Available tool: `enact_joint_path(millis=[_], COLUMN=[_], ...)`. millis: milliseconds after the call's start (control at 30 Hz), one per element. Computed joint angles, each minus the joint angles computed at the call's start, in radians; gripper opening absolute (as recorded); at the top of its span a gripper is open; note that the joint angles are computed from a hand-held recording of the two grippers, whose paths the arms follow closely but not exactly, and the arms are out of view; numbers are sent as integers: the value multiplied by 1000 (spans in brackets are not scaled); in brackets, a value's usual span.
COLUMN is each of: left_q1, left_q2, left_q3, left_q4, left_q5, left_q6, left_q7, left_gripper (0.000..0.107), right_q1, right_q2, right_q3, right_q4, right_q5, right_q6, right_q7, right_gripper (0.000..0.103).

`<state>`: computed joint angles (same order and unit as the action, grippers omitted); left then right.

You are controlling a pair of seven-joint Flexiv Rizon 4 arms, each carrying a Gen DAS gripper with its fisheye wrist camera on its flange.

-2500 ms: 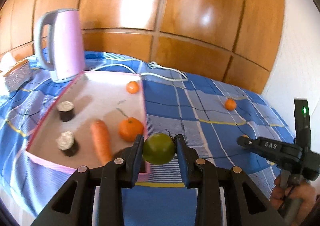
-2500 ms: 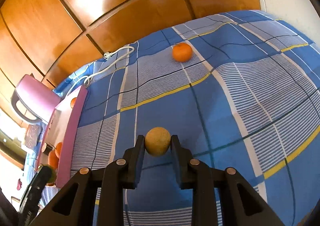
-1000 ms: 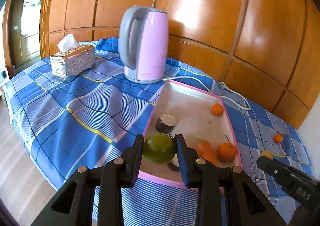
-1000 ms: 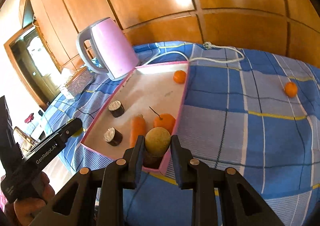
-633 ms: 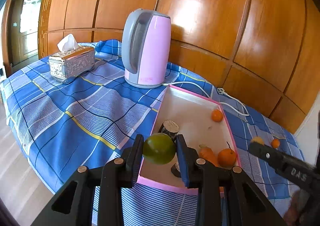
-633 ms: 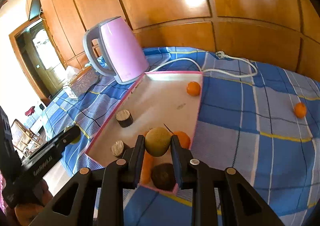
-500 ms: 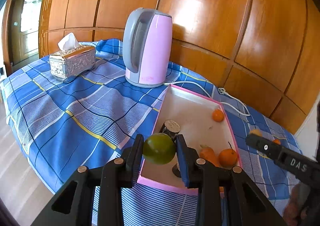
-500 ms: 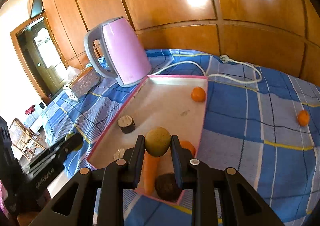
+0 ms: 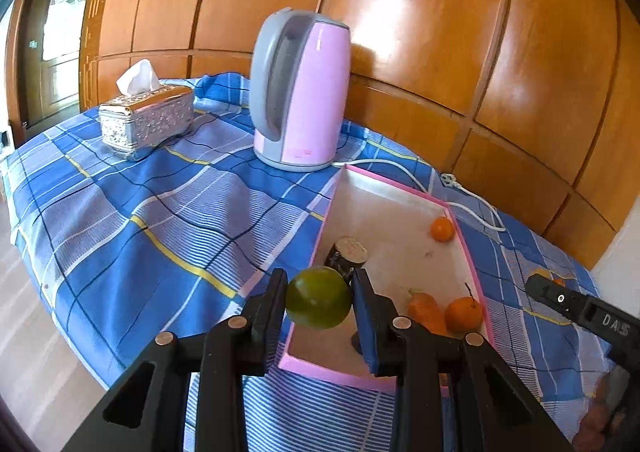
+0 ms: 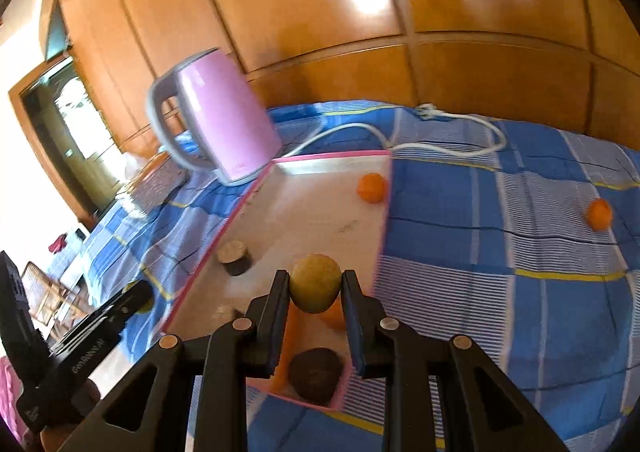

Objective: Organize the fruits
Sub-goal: 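Lower and open the left tool to drop the lime while the right tool releases the beige fruit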

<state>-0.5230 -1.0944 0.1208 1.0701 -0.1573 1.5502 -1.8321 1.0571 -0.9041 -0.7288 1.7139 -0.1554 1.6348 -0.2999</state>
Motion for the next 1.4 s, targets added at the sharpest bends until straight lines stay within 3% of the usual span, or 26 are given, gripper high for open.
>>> enact_joint_path(millis=[167, 467, 1200, 1267, 1333, 1400], left_q1=[5, 0, -3, -5, -9, -8], left_q2=[-11, -33, -101, -98, -92, -80], left_q3=[-27, -25, 26, 37, 48, 49], left_q4=[-34, -90, -256, -251, -238, -214], left_q5=[10, 20, 99, 111, 121, 127], left_q6=[-16, -55, -161, -164, -164, -157], left_q7=[31, 46, -35, -58, -88, -110], left_gripper=[33, 33, 35, 40, 53, 53], right_q1=[35, 38, -26, -31, -44, -66], right_q2=[3, 1, 1, -2, -5, -10], right_q3=[-48, -44, 47, 54, 71, 95], right_q4=[40, 35, -31, -41, -57, -83], right_q5=[32, 33, 12, 6, 0, -14], right_q6=[8, 13, 16, 13, 9, 0], right_q7=[20, -5, -55, -56, -56, -58], right_gripper=[26, 26, 26, 26, 26, 27])
